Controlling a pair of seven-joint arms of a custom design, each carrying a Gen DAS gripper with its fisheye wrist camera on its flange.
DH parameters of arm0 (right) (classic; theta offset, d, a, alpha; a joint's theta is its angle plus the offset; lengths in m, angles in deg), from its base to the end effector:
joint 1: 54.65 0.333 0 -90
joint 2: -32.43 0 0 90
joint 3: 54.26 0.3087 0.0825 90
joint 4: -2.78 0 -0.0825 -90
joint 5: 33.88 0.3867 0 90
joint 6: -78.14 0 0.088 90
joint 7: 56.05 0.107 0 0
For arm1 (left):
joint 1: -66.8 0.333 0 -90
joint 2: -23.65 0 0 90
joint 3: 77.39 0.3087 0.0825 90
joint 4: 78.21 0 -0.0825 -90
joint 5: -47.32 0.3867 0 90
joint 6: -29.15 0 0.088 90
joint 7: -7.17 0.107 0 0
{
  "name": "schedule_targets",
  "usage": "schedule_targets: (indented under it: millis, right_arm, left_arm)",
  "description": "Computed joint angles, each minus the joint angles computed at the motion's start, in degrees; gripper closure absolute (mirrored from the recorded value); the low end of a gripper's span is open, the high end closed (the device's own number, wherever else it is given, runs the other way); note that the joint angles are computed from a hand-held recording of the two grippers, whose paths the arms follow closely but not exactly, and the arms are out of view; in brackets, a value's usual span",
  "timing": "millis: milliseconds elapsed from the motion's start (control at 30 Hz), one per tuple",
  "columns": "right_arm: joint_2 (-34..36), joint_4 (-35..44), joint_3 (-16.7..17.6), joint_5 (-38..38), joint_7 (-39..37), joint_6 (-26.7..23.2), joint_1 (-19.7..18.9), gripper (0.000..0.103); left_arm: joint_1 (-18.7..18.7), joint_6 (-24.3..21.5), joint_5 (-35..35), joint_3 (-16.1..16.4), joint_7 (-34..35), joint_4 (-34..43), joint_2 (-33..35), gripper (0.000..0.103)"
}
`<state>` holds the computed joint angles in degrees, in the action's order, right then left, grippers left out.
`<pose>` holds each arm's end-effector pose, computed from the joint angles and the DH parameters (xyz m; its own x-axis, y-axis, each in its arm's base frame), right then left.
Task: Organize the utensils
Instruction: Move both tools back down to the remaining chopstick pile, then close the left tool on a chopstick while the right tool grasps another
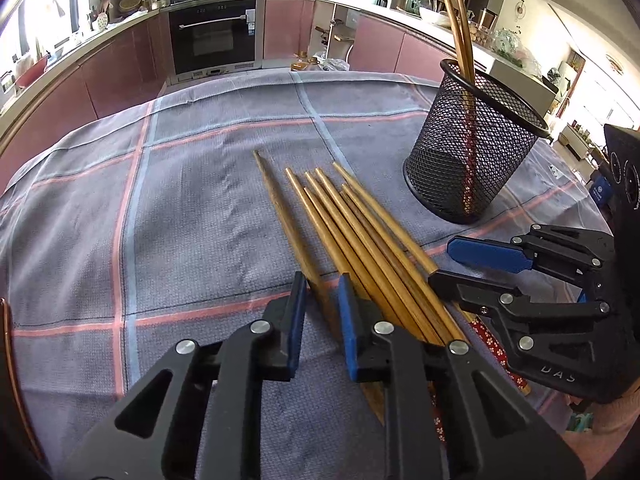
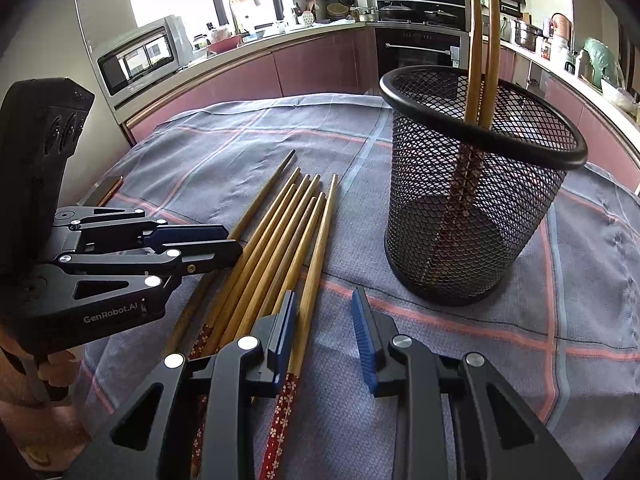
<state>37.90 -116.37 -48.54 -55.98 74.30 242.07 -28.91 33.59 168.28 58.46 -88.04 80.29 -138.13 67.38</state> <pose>0.5104 0.3349 0.4507 0.2234 -0.9638 -0.1457 -0.7672 -0.0817 -0.6362 0.6160 -0.5123 0.4578 -0.4940 -0.8622 0.1120 -0.7370 0.3469 -0.5800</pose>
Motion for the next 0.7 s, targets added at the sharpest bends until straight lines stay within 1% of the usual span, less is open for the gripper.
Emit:
schedule_targets:
  millis: [33,133,267,400,467,567,700]
  right_arm:
    - [0.0,-0.2,0.1,0.7,-0.6,0.3,-0.2,0.078]
    - [-0.4,-1.2,0.5,4.3,-2.5,1.9,-0.7,0.092]
    - [-1.1,-2.9,0.7,8.2,-4.1,4.2,-1.2,0.096]
    - [-2.4,-4.7,0.4,8.0,-2.7,6.3,-1.3,0.097]
    - [-3.3,-6.0,0.6,9.2,-3.5,8.1,-1.6,0.097]
    - [-4.5,-7.2,1.4,12.1,-7.1,9.7,-2.0,0.097]
    - [-4.6,-7.1,2.5,18.9,-14.9,9.5,-1.7,0.097]
  left_arm:
    - [0.0,-0.2,-0.1,0.0,-0.1,0.4,0.2,0.088]
    - [-0.1,0.7,-0.1,0.2,-1.4,-0.5,-0.2,0.090]
    - [-0.4,3.4,0.7,0.9,-4.5,-3.8,-2.0,0.093]
    - [-0.1,5.7,1.4,1.1,-7.0,-7.6,-4.2,0.095]
    - [0.2,7.5,2.0,1.0,-7.9,-10.2,-5.9,0.095]
    - [2.2,9.9,0.5,-1.2,-5.7,-13.9,-8.1,0.095]
    - [2.9,8.8,-1.1,-2.8,-2.3,-15.2,-8.8,0.095]
